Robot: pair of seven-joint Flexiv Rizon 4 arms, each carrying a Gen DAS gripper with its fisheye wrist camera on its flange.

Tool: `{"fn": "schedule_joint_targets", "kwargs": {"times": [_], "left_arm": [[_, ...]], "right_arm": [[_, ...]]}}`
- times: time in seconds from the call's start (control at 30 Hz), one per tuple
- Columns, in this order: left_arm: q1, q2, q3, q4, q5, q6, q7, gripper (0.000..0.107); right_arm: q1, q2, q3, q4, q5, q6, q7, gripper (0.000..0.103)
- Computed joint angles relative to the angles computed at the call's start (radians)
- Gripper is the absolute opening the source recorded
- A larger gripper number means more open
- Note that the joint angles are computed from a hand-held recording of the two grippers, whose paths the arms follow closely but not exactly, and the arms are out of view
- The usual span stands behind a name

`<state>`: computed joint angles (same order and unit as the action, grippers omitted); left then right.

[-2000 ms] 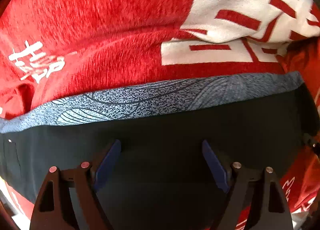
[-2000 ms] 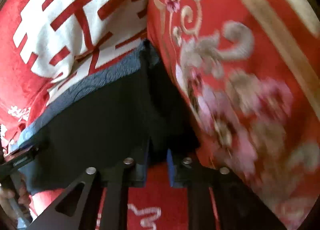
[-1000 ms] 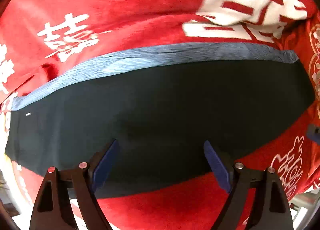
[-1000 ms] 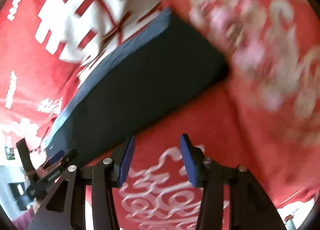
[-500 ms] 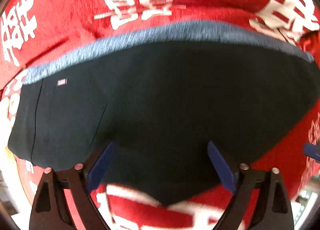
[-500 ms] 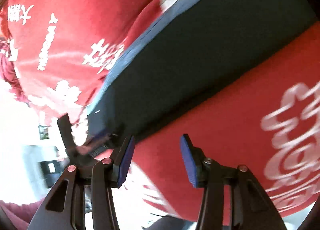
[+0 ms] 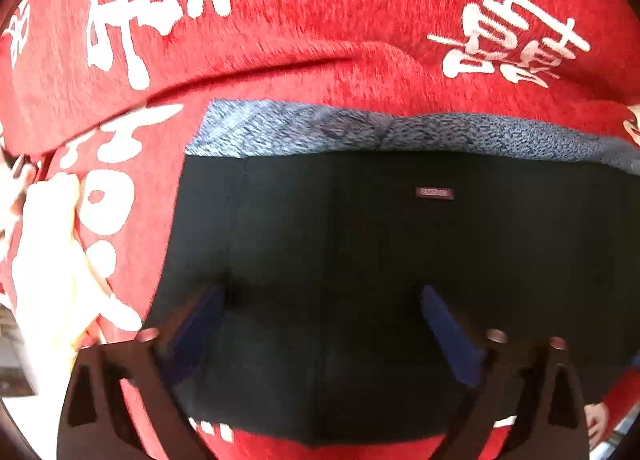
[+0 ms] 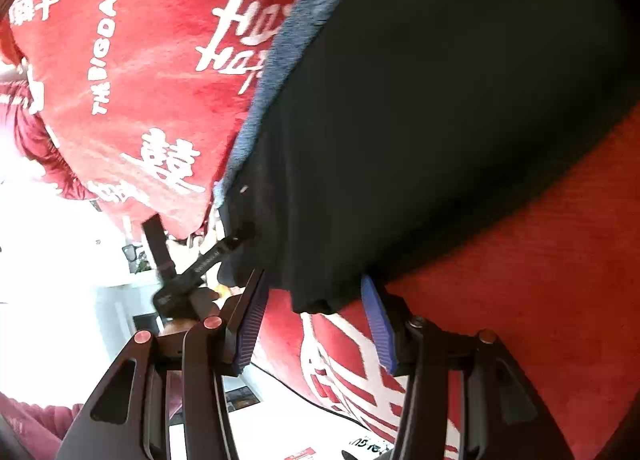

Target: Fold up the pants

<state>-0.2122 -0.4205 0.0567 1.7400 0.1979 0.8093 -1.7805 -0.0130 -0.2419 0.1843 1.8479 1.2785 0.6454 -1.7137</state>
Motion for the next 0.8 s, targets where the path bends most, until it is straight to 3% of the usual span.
{"fn": "schedule_joint_targets", "kwargs": {"times": [0.17,0.23,0.4,0.5,0.6,0.7,0.8], "left_arm": [[0.046,0.003,-0.022,0.058,-0.066,0.094,0.089,0.103],[0.056,0.007,-0.023,0.059,-0.096,0.077,0.138,0.103],[0.087,-0.008,-0.035,0.053,-0.14,0.083,0.242,0.103],[0.071,-0.015,-0.017,0.052,-0.123,0.104,0.235,0.103],[0.036,-0.006,0.006,0.031,-0.089,0.046,0.178,0.103],[-0.011,0.028,0.016,0.01,-0.019,-0.036,0.107,0.103],[-0.011,0.078,-0.033,0.056,-0.059,0.002,0.115,0.103]], "right_arm": [[0.007,-0.054,-0.002,-0.05,-0.004,-0.003,0.013,0.05],[0.029,-0.077,-0.003,-0.077,-0.084,0.006,0.09,0.009],[0.048,0.019,0.029,-0.029,-0.19,0.071,0.069,0.009],[0.086,0.031,0.029,0.036,-0.249,0.119,0.145,0.008],[0.065,0.028,0.025,0.043,-0.187,0.1,0.125,0.009],[0.08,0.065,0.004,0.051,-0.342,0.06,0.191,0.025],[0.086,0.129,-0.021,0.083,-0.493,0.081,0.205,0.025]]}}
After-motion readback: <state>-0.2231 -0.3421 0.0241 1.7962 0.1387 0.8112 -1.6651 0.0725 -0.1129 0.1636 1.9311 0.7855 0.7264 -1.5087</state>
